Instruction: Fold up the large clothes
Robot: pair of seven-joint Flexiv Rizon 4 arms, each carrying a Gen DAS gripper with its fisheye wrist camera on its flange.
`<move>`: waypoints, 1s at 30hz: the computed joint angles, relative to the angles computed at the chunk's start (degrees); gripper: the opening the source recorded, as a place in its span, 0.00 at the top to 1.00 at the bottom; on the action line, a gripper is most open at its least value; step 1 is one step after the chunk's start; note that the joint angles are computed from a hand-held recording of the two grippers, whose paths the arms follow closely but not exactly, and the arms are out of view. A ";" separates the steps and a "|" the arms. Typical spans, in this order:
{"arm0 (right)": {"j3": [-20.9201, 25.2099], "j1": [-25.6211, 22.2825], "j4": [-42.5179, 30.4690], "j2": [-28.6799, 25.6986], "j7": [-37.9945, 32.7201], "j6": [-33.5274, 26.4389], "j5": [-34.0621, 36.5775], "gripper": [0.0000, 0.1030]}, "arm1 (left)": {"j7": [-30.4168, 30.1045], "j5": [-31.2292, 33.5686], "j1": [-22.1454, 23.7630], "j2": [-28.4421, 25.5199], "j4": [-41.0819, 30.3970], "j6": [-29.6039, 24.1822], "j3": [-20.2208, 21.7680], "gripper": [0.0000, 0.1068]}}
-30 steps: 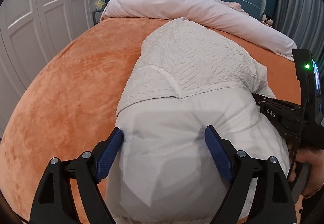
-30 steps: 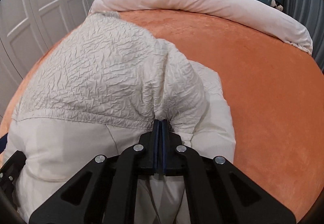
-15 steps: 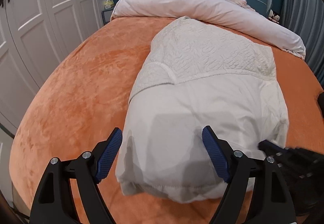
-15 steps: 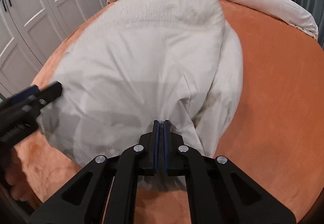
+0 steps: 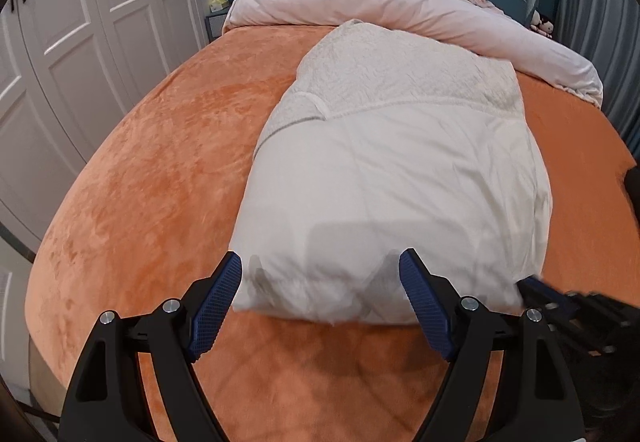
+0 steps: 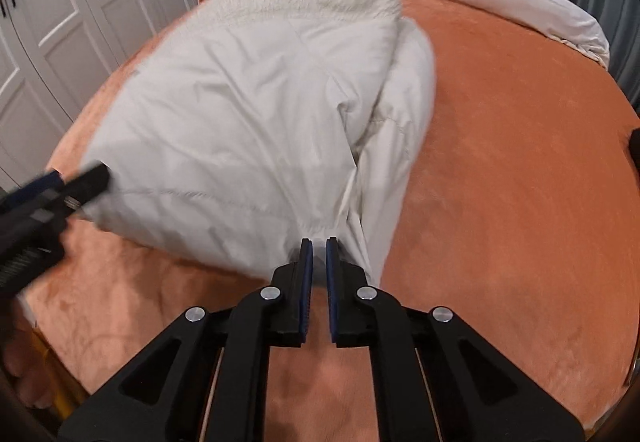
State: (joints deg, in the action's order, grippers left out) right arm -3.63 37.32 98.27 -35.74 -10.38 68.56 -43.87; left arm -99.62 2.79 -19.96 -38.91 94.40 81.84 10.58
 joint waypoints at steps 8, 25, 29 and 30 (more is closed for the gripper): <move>-5.22 4.04 10.00 7.36 17.68 2.40 -16.07 0.83 | -3.15 0.41 -1.45 2.65 6.24 2.38 1.06 0.27; 2.94 -0.08 14.67 5.26 35.59 -4.06 -34.23 0.41 | -0.82 -5.64 -5.90 0.21 18.94 14.49 4.20 0.23; 4.80 -0.89 13.98 3.89 35.45 -5.43 -33.51 0.36 | 1.30 -7.85 -6.33 -0.50 20.07 16.96 4.25 0.22; 4.69 -0.84 14.07 3.86 36.80 -5.46 -34.21 0.34 | 1.91 -8.34 -6.47 -0.81 20.25 17.81 4.27 0.21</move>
